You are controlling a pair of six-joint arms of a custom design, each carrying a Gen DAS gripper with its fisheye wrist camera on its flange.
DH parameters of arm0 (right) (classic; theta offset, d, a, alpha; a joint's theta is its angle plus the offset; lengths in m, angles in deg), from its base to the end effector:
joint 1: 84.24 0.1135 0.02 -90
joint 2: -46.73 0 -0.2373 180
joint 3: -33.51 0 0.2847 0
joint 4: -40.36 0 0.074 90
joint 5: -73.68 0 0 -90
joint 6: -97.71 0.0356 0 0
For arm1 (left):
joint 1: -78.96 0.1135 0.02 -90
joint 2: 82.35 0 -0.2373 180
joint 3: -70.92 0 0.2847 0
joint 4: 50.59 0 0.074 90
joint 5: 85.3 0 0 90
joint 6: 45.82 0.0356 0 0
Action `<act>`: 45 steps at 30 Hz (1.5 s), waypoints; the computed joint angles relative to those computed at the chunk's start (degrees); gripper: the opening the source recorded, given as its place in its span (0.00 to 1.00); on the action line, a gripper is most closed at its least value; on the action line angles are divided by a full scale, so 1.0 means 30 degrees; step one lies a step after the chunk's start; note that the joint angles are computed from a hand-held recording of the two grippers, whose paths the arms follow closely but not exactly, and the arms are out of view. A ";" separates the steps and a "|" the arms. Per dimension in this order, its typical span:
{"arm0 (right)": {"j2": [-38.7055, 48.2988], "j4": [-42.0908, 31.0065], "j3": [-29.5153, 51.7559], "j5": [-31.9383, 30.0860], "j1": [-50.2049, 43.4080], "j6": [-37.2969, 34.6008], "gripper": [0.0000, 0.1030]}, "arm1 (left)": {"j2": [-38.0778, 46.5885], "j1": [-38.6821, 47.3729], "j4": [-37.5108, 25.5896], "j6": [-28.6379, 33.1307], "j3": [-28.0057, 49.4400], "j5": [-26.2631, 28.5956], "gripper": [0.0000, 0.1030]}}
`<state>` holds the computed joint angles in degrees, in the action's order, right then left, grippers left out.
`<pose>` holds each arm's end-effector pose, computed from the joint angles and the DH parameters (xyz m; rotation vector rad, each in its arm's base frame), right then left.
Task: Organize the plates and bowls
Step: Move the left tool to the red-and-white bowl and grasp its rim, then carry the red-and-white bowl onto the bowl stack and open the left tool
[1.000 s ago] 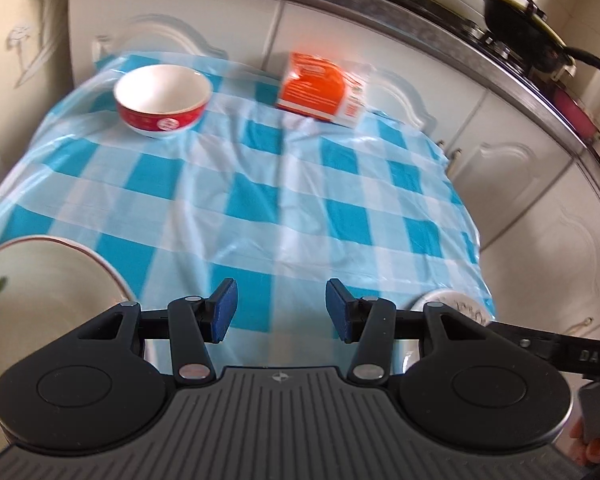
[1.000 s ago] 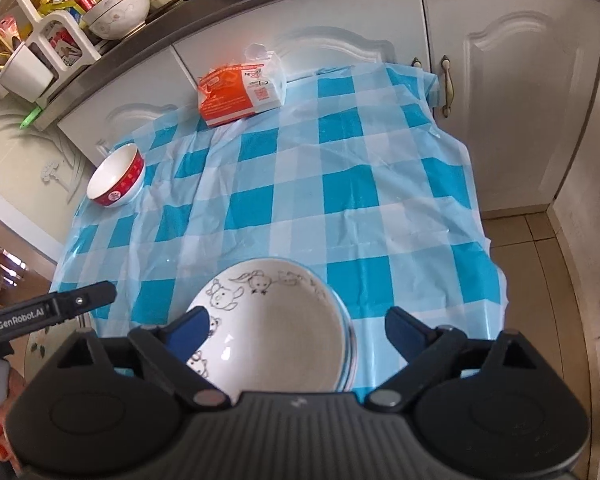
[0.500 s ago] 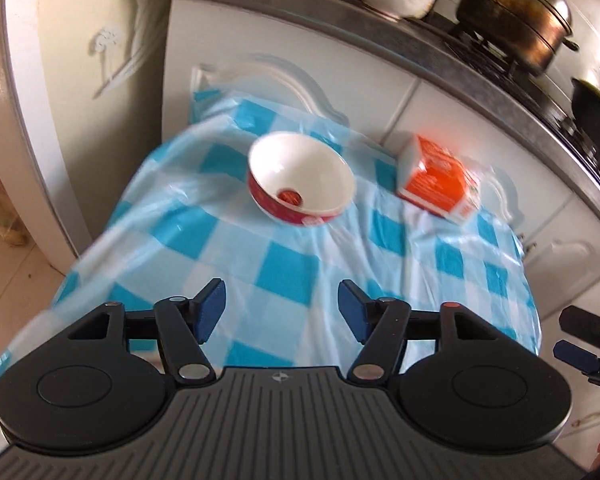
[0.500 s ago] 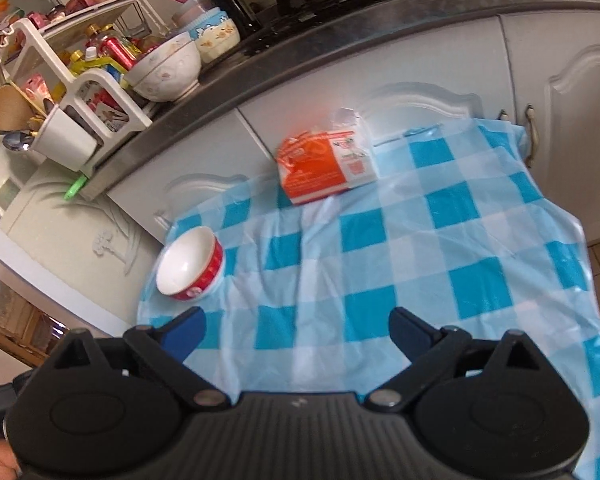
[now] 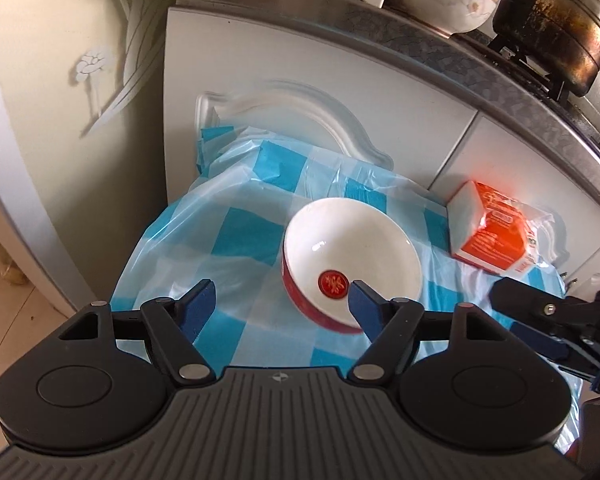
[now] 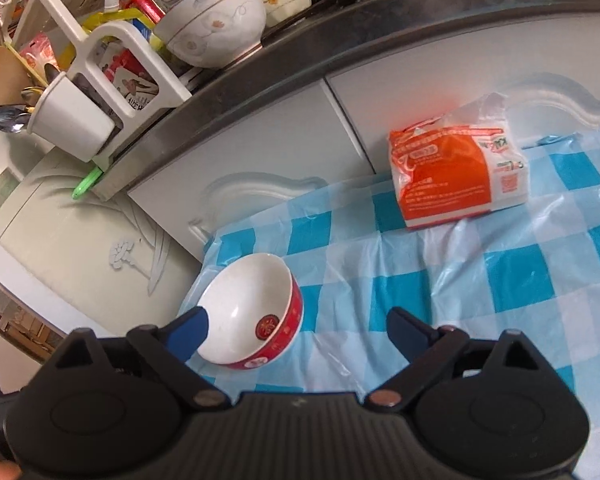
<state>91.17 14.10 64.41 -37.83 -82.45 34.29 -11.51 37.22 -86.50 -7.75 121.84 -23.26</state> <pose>0.2091 0.0196 0.1444 0.2926 2.2809 0.6848 0.2118 -0.1666 0.1534 -0.3939 2.3615 -0.1286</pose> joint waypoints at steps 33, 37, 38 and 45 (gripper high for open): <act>1.0622 0.9571 0.1532 -0.1130 0.1703 0.2544 0.56 | 0.4727 0.1887 0.4131 0.1532 0.0919 0.2259 0.13; 1.0056 0.9019 0.1299 -0.1332 0.1453 0.2542 0.56 | 0.4515 0.1443 0.3790 0.1069 0.0860 0.2014 0.12; 0.9738 0.8817 0.1137 -0.1362 0.1392 0.2499 0.56 | 0.4462 0.1371 0.3741 0.0983 0.0828 0.2020 0.12; 0.7527 0.7702 0.0082 -0.1727 0.0737 0.2972 0.56 | 0.3869 0.0474 0.3345 0.0326 0.0570 0.1754 0.11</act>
<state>113.75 37.21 64.65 -43.01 -80.24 43.21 0.10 38.64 -76.46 -6.77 123.55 -18.00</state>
